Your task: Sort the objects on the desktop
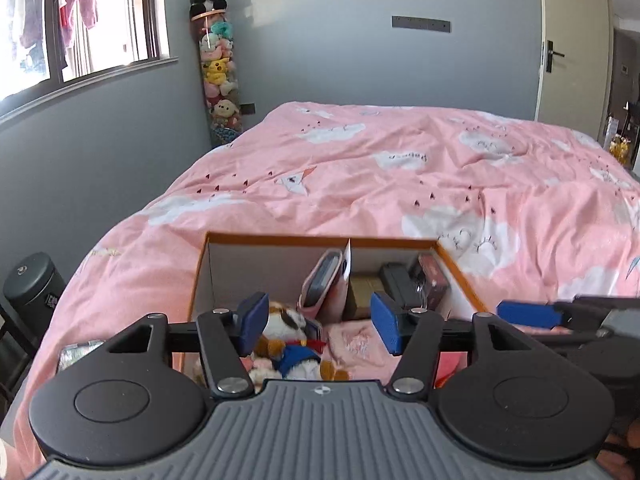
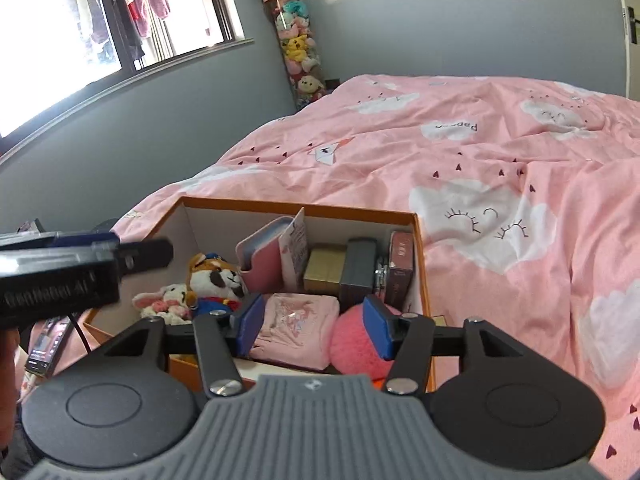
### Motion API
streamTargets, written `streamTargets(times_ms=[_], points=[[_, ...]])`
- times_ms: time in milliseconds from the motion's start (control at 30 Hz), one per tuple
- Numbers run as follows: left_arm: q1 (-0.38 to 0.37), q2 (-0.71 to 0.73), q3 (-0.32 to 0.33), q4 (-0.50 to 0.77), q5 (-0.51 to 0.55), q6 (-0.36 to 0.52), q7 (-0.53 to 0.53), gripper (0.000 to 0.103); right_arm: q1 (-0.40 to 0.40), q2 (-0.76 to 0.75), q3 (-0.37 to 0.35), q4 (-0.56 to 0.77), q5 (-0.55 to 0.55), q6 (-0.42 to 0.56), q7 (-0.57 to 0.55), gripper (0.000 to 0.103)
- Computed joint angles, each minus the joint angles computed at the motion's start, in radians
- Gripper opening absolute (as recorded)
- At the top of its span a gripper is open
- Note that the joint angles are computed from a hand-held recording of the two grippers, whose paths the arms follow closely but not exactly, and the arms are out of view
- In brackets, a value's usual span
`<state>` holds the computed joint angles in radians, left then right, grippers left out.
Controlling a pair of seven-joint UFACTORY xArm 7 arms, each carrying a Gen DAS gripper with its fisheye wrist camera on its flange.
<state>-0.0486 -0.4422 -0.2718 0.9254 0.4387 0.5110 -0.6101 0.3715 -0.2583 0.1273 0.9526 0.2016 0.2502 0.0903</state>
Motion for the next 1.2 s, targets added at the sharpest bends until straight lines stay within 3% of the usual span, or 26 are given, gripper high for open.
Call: streamTargets(times_ms=[133,267,533,700,1200], points=[[0.047,-0.006,-0.052,-0.036,0.061,-0.013,-0.107,0.067,-0.039,-0.01,0.04,-0.041,-0.062,-0.017,0.082,0.061],[0.027,0.002,-0.045,-0.042,0.06,0.029,-0.122,0.071,-0.044,-0.013,0.053,-0.053,-0.103,0.009,0.137,0.061],[0.008,0.006,-0.026,-0.055,0.09,0.097,-0.129,0.072,0.027,0.002,0.007,-0.077,-0.028,-0.024,0.051,0.064],[-0.022,0.04,-0.019,-0.033,0.085,0.161,-0.112,0.072,-0.001,0.016,0.026,-0.073,-0.048,-0.026,0.095,0.064],[-0.046,0.055,0.006,-0.042,0.1,0.163,-0.125,0.074,0.021,0.029,0.003,-0.089,-0.001,-0.045,0.061,0.067]])
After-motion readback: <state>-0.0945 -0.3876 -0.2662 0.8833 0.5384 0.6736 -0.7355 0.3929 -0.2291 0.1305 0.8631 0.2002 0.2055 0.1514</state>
